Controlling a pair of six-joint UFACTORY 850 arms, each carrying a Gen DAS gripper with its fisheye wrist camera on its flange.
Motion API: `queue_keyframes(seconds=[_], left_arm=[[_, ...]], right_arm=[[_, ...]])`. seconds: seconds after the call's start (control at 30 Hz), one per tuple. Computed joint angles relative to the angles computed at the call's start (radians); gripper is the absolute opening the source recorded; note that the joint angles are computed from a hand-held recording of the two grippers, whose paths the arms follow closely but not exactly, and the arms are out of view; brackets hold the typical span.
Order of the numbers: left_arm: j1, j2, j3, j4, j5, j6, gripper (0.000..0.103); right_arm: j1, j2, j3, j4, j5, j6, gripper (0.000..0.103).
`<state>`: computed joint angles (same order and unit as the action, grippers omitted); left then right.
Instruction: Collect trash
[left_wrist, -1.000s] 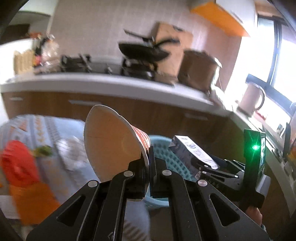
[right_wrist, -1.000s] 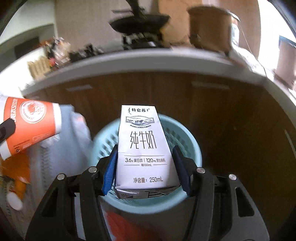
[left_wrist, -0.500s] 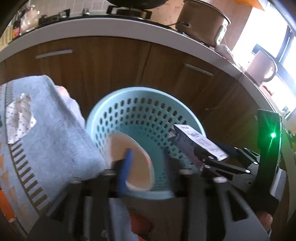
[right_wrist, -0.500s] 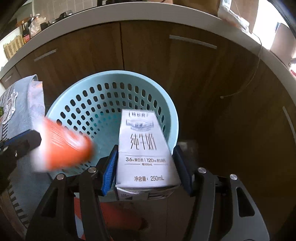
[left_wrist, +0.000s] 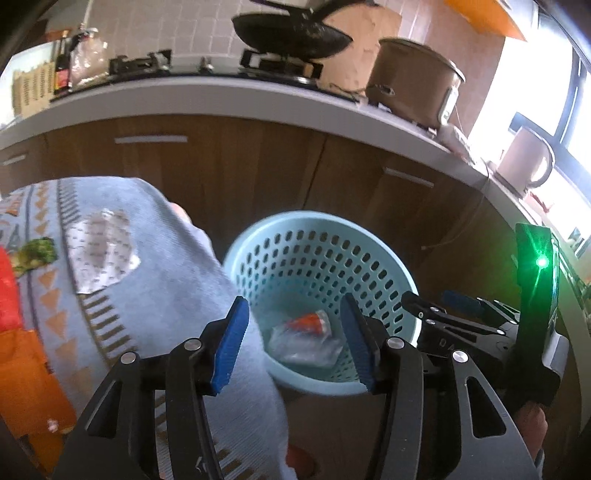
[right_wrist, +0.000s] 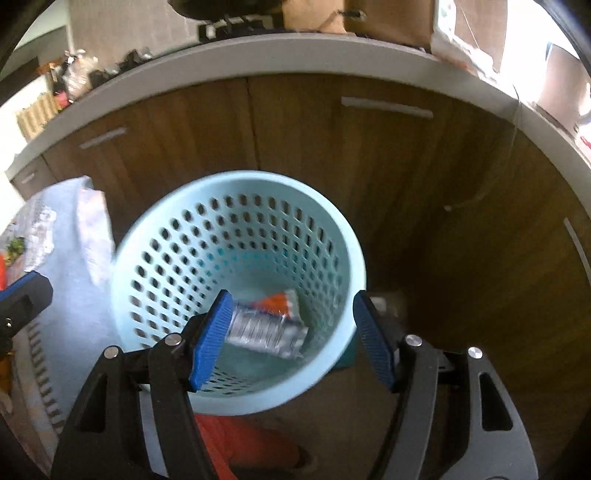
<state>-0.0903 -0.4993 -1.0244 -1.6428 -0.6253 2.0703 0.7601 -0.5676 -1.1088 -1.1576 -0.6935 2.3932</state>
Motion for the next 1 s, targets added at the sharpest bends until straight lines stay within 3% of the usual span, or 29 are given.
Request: queue_keyframes(seconds=[0.33, 0.47, 0.63, 0.8, 0.87, 1.0], left_arm=[[0.192, 0.165, 0.131, -0.243, -0.036, 0.228, 0.052], [0.297, 0.206, 0.162, -0.421, 0.018, 0.364, 0.056], [0.432, 0.170, 0.103, -0.522, 0.105, 0.369, 0.060], [0.522, 0.079, -0.005, -0.500, 0.201, 0.291, 0.065], [0.539, 0.049, -0.034, -0.485, 0.217, 0.268, 0.074], [0.557, -0.035, -0.125, -0.279, 0.252, 0.059, 0.080]], right_arm=[[0.099, -0.019, -0.153, -0.248, -0.106, 0.040, 0.064], [0.127, -0.071, -0.256, -0.342, -0.071, 0.014, 0.064], [0.154, -0.181, -0.432, -0.353, -0.010, -0.109, 0.064], [0.158, -0.277, -0.588, -0.310, 0.048, -0.240, 0.064], [0.163, -0.316, -0.655, -0.279, 0.073, -0.305, 0.064], [0.166, -0.380, -0.756, -0.194, 0.109, -0.433, 0.064]])
